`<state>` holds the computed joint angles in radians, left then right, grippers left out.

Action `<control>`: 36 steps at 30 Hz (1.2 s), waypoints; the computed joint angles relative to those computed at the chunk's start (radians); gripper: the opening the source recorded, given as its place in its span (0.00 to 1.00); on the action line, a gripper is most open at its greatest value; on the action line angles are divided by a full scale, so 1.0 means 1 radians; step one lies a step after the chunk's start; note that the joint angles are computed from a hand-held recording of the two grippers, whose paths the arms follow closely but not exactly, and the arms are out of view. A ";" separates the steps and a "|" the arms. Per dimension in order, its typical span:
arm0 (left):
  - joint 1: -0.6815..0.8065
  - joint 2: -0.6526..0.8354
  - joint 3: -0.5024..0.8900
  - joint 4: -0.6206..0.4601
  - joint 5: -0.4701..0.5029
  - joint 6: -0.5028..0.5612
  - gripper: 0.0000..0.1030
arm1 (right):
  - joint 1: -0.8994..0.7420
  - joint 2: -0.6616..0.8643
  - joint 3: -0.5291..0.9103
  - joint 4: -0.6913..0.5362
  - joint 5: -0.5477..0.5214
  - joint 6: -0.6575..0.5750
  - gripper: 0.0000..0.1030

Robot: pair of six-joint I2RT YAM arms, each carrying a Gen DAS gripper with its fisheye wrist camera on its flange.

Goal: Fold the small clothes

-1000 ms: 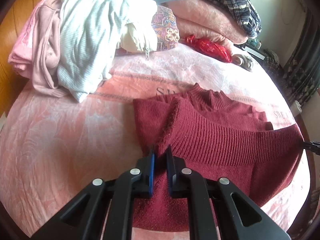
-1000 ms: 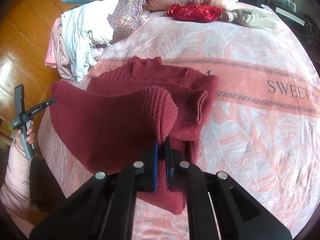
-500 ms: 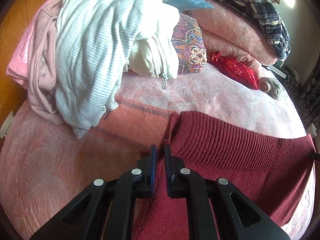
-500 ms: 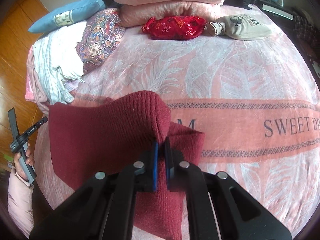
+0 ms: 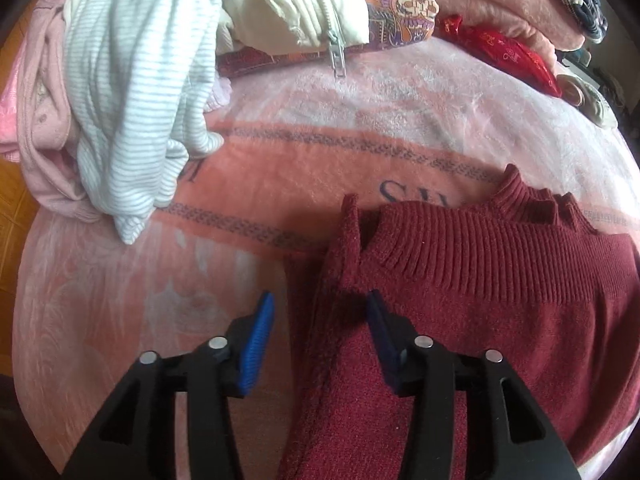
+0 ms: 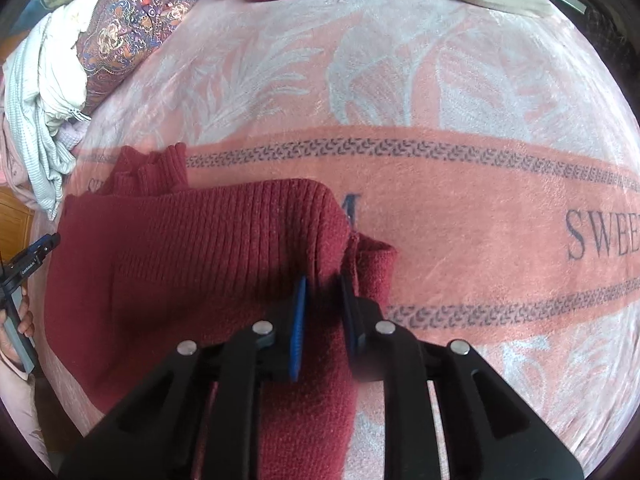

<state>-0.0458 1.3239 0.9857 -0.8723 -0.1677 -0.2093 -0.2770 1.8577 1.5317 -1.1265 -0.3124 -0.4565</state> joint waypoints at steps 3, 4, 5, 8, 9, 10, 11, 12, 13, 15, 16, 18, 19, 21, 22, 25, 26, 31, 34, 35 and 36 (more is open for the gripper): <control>0.022 0.060 0.029 -0.006 0.058 0.013 0.40 | -0.013 0.017 0.012 -0.012 -0.026 0.008 0.15; 0.028 0.074 0.034 -0.007 0.087 0.015 0.21 | -0.014 0.017 0.010 -0.011 -0.031 0.007 0.14; 0.031 0.082 0.039 -0.006 0.116 0.009 0.10 | -0.014 0.015 0.008 -0.010 -0.034 0.003 0.11; 0.011 0.066 0.044 0.001 0.097 -0.007 0.08 | -0.018 0.000 -0.004 -0.001 -0.051 -0.009 0.07; 0.006 0.045 0.039 0.006 0.085 -0.005 0.08 | -0.023 -0.003 0.002 -0.008 -0.063 -0.009 0.06; 0.007 0.012 0.030 0.018 0.083 -0.005 0.07 | -0.029 -0.003 0.010 -0.014 -0.076 -0.009 0.06; 0.021 -0.007 0.033 0.023 0.092 -0.004 0.07 | -0.033 -0.002 0.019 -0.017 -0.090 -0.007 0.06; 0.045 -0.032 0.033 0.030 0.107 -0.009 0.07 | -0.039 -0.001 0.032 -0.021 -0.104 -0.004 0.06; 0.069 -0.043 0.038 0.037 0.119 -0.010 0.07 | -0.043 0.006 0.047 -0.025 -0.120 0.003 0.06; 0.108 -0.050 0.037 0.060 0.123 -0.010 0.07 | -0.037 0.032 0.065 -0.022 -0.109 0.030 0.06; 0.119 -0.037 0.034 0.064 0.130 -0.008 0.07 | -0.025 0.040 0.056 -0.007 -0.071 0.043 0.06; 0.097 0.028 0.028 0.056 0.092 0.004 0.07 | -0.011 0.044 0.014 0.033 -0.034 0.054 0.06; 0.075 0.065 0.015 0.060 0.059 0.013 0.08 | -0.008 0.036 -0.010 0.058 -0.029 0.064 0.06; 0.018 0.079 -0.031 0.102 -0.021 0.016 0.09 | -0.006 0.023 -0.026 0.073 -0.025 0.078 0.06; -0.014 0.076 -0.039 0.108 -0.062 0.011 0.09 | -0.005 0.017 -0.025 0.069 -0.024 0.076 0.08; -0.027 0.053 -0.020 0.060 -0.053 0.005 0.15 | -0.025 -0.018 -0.014 0.026 -0.034 0.052 0.26; -0.018 0.037 -0.011 0.026 -0.037 0.010 0.28 | -0.032 -0.037 -0.014 0.002 -0.024 0.032 0.45; 0.021 -0.180 -0.060 -0.139 0.019 0.076 0.78 | -0.098 -0.198 -0.115 -0.091 0.013 -0.144 0.59; 0.076 -0.321 -0.112 -0.278 0.070 0.134 0.81 | -0.181 -0.258 -0.176 -0.200 -0.017 -0.254 0.66; 0.108 -0.364 -0.130 -0.319 0.102 0.155 0.83 | -0.206 -0.285 -0.206 -0.222 -0.021 -0.291 0.68; 0.146 -0.409 -0.147 -0.358 0.142 0.180 0.84 | -0.230 -0.308 -0.234 -0.244 -0.025 -0.328 0.69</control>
